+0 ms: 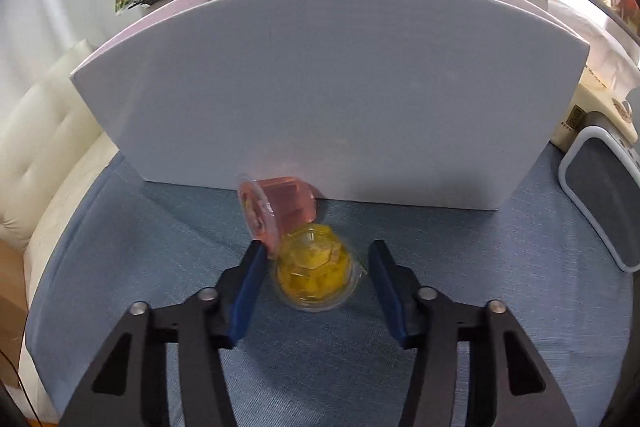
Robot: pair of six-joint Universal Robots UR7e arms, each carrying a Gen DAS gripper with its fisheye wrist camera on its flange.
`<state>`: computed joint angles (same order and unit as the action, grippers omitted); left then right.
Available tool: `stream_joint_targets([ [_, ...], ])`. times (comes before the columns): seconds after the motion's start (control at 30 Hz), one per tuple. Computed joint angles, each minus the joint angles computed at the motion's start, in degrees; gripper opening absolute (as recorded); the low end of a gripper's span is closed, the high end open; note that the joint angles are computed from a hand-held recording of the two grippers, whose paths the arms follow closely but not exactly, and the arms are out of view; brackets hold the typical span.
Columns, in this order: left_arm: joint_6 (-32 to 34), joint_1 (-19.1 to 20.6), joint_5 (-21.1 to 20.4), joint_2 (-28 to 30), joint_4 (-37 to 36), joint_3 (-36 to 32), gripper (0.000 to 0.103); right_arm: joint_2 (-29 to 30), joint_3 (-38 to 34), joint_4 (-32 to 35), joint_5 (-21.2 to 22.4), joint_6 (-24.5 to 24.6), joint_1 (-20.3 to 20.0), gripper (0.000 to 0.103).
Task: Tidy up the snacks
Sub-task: 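Grasp the yellow jelly cup on the table with the right gripper, then grasp the last red jelly cup with the left gripper while the right gripper holds the yellow cup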
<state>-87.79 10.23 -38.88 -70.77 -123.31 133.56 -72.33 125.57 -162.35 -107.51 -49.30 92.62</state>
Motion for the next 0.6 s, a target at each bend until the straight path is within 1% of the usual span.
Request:
stream_joint_targets([
  [0.03,0.1,0.0,0.1,0.0,-0.5,0.2,0.103,-0.4,0.0,0.9,0.7,-0.2,-0.2,0.046],
  [0.1,0.8,0.4,0.2,0.3,-0.5,0.0,0.103,-1.3,0.3,1.4,1.6,0.0,-0.2,0.040],
  [0.17,1.0,0.9,0.7,0.8,-0.2,-0.4,0.103,-2.6,0.5,2.5,1.9,0.3,-0.1,0.038],
  [0.3,4.1,3.5,0.7,3.2,-4.1,-1.5,0.103,-6.8,2.1,4.0,3.3,-1.2,-0.4,0.036],
  [0.4,7.6,6.1,0.6,6.7,-6.7,-3.9,0.103,-11.2,3.3,6.8,5.6,-2.1,-1.7,0.036],
  [0.47,10.7,7.5,0.4,9.4,-10.5,-5.0,0.103,-13.9,4.0,8.5,6.0,-3.4,-2.5,0.036],
  [0.6,16.9,10.5,-1.0,15.5,-15.5,-8.5,0.103,-19.8,5.9,11.9,6.5,-5.2,-4.1,0.036],
])
